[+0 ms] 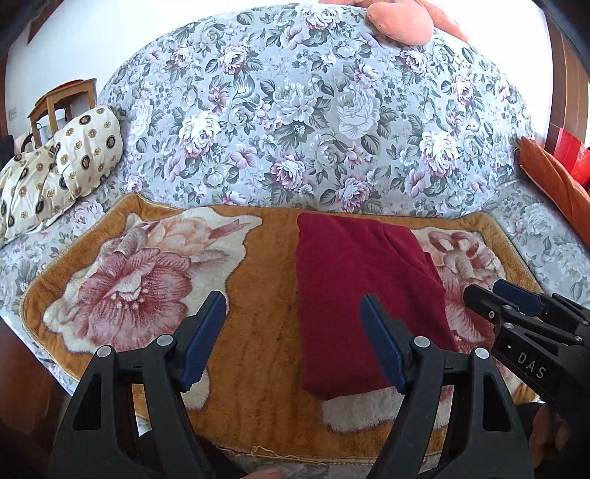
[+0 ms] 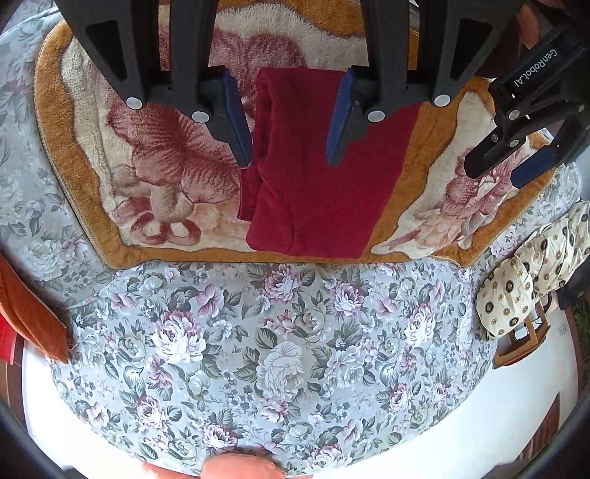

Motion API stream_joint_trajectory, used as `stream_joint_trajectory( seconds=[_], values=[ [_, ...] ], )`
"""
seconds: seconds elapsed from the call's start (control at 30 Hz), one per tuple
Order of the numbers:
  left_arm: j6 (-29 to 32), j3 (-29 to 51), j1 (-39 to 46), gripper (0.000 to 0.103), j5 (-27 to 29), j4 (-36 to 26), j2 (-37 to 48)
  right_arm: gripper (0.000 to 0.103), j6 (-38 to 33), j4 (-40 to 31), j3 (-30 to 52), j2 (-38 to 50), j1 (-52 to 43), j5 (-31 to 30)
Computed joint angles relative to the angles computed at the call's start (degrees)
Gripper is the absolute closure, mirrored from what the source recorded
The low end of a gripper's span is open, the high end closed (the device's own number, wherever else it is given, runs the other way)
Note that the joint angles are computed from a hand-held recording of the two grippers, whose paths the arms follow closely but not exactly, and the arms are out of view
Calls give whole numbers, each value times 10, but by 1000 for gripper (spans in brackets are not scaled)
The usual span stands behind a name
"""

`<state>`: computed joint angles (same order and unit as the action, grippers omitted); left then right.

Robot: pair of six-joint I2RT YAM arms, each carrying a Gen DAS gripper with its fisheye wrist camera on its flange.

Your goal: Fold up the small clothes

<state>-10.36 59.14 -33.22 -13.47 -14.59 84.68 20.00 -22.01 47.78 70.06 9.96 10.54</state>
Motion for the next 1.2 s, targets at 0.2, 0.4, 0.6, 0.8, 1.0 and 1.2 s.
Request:
stream_joint_trajectory(
  seconds=[0.2,0.4,0.6,0.8,1.0,1.2],
  values=[
    [1,-2,-5,27,-4,1,-2,61,2,-1,-4,-8,0,-4],
    [-1,-2,-6,27,-2,0,-2,61,12,-5,-5,-10,-1,-7],
    [-1,-4,-4,27,5,4,3,61,10,-4,-6,-6,-3,-12],
    [1,-6,-3,27,3,7,4,61,11,-1,-7,1,-7,-19],
    [2,-5,-5,27,-1,5,5,61,12,-1,-7,1,-9,-25],
    [1,-2,-9,27,-7,1,5,61,13,-1,-6,4,-6,-20]
  ],
)
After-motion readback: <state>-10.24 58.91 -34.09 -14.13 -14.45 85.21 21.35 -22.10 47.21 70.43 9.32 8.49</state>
